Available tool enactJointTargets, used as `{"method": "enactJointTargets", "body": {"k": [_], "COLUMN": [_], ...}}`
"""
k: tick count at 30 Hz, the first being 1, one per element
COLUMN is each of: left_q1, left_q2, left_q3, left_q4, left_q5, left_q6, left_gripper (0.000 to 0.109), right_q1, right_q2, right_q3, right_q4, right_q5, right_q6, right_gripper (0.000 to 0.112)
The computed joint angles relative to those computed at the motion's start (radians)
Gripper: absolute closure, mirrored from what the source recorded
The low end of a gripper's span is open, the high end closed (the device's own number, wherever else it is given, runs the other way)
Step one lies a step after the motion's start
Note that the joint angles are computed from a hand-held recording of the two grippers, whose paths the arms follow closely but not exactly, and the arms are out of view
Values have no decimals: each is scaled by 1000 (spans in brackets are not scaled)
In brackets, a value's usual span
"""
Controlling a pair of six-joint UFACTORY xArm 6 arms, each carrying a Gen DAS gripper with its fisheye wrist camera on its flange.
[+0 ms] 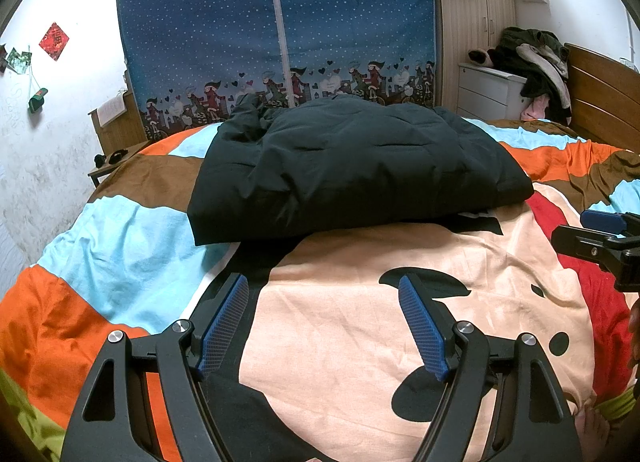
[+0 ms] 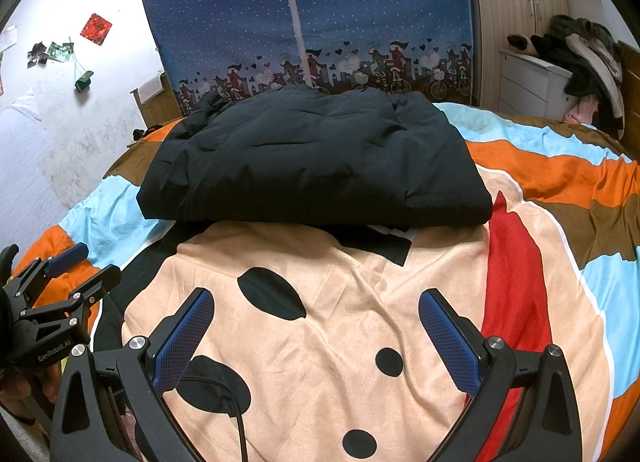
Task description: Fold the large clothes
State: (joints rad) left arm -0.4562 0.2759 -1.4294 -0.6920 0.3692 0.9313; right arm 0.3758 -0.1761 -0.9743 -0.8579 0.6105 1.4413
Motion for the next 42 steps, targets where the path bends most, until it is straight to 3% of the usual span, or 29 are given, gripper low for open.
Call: {"method": "enactJointTargets", "body": {"k": [42], "left_q1": [3], "left_q2": [-5], "left_q3": [10], "left_q4": [5], "left_q5": [9], "left_q6": [-14], "left_gripper": [36], "right_q1": [1], "right_q2": [-4], "right_q3": [5], "right_q4": [3], "right_q5": [-2], "right_q6": [2], "right_gripper": [9]}}
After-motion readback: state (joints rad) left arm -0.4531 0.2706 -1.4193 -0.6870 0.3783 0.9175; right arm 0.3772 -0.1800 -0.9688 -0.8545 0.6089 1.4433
